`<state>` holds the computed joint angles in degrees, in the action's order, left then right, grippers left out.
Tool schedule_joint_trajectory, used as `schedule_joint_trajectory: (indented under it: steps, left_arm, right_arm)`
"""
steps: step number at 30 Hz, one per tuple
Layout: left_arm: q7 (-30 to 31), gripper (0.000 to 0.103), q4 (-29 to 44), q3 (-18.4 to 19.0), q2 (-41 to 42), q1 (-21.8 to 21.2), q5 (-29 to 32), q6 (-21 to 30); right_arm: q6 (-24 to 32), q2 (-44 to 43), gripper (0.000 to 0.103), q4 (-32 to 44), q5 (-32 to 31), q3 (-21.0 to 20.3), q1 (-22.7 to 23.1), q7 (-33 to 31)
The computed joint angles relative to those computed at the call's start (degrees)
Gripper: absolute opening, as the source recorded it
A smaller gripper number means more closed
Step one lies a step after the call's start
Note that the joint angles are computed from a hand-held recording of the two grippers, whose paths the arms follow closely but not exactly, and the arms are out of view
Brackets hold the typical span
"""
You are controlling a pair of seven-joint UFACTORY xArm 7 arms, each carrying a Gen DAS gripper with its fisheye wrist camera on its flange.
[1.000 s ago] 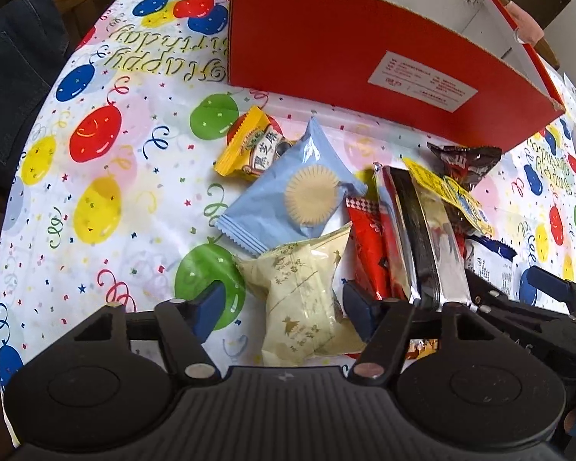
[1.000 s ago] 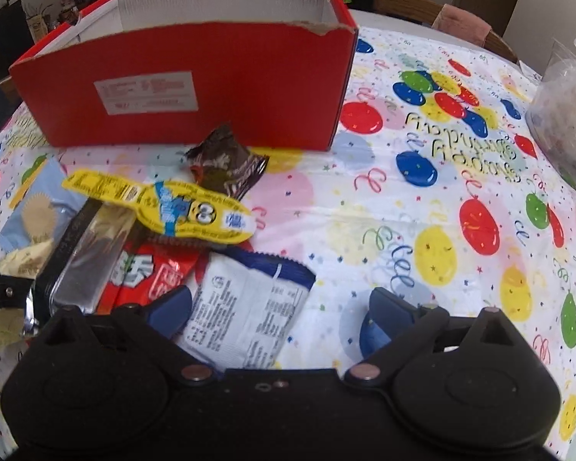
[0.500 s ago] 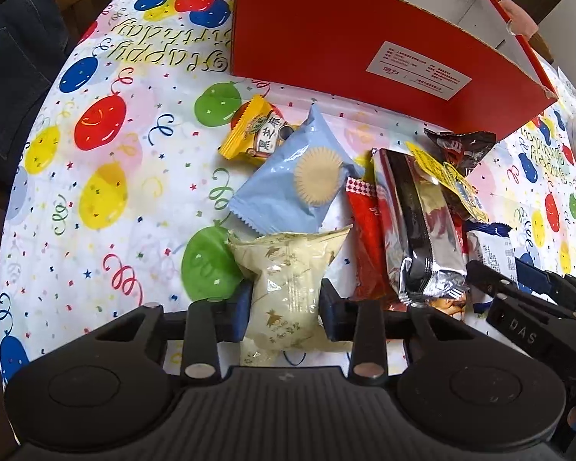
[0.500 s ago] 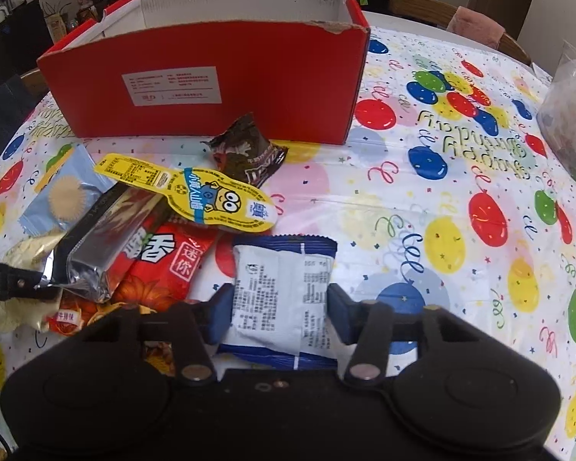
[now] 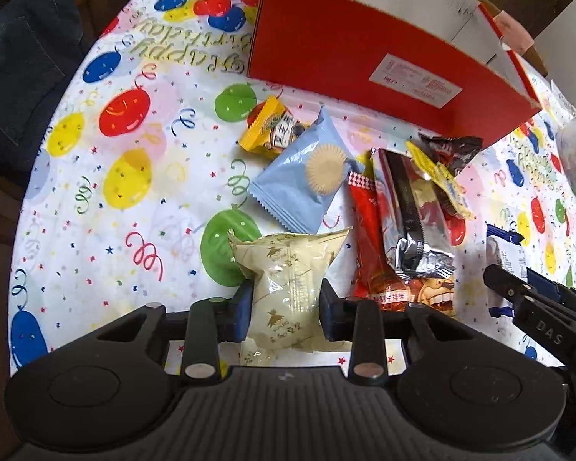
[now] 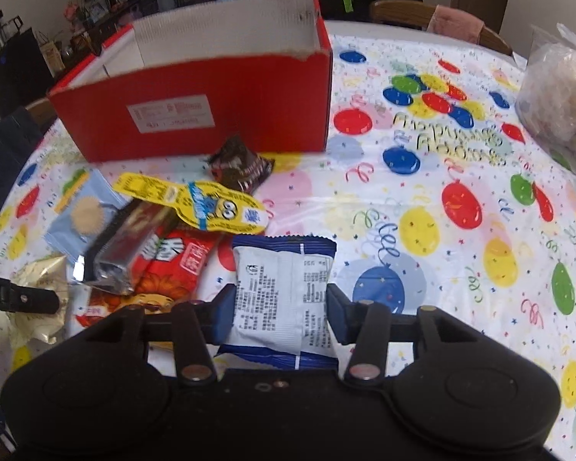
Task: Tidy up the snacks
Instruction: 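Carry the cream packet and white-blue packet into the red box with both tools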
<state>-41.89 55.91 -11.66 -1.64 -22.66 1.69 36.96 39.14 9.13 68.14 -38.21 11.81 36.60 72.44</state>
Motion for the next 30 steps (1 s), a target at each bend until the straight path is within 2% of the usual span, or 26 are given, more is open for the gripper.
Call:
schedule_joint_trajectory:
  steps: [14, 21, 25, 30]
  left_arm:
    - [0.49, 0.034, 2.48, -0.45, -4.77, 0.86, 2.79, -0.2]
    - [0.74, 0.034, 6.27, -0.55, -3.77, 1.6, 5.27, -0.55]
    - [0.23, 0.034, 9.57, -0.7, -2.22, 1.79, 9.18, 0.09]
    - [1.36, 0.034, 14.52, -0.16, 0.44, 1.5, 11.25, 0.6]
  right_arm:
    - [-1.84, -6.02, 0.048, -0.03, -3.37, 1.96, -1.88, 0.69]
    - [-3.32, -6.19, 0.048, 2.57, -2.67, 2.1, -3.55, -1.97]
    - [-4.0, -5.39, 0.048, 4.96, -2.54, 1.62, -4.18, -3.94]
    - [-4.45, -3.38, 0.048, 9.14, -1.93, 0.57, -4.55, -7.08]
